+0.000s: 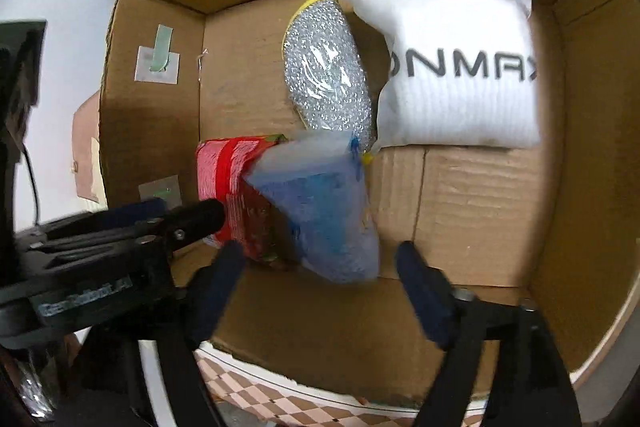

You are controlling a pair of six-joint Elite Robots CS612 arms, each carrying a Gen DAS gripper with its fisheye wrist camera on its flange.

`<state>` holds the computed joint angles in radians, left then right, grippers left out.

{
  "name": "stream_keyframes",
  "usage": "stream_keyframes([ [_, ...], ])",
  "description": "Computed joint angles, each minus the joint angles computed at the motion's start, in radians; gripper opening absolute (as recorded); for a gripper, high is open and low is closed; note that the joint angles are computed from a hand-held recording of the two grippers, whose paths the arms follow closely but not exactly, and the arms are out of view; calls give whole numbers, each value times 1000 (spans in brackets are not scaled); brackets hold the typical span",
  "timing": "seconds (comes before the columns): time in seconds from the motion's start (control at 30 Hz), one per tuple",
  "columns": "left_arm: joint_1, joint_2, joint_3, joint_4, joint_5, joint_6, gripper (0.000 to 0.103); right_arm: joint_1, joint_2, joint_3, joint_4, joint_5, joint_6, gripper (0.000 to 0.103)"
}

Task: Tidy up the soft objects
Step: 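Lower both packs into the box and open both tools, then grasp the green snack bag with the left tool while the right grasps the lilac sock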

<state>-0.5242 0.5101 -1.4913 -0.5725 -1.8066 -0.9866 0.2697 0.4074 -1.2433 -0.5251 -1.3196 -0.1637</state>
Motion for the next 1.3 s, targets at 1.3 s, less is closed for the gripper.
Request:
stream_keyframes([
  [1.3, -223, 55, -108, 162, 245, -131, 98, -264, 204, -496, 53, -268, 35, 103],
])
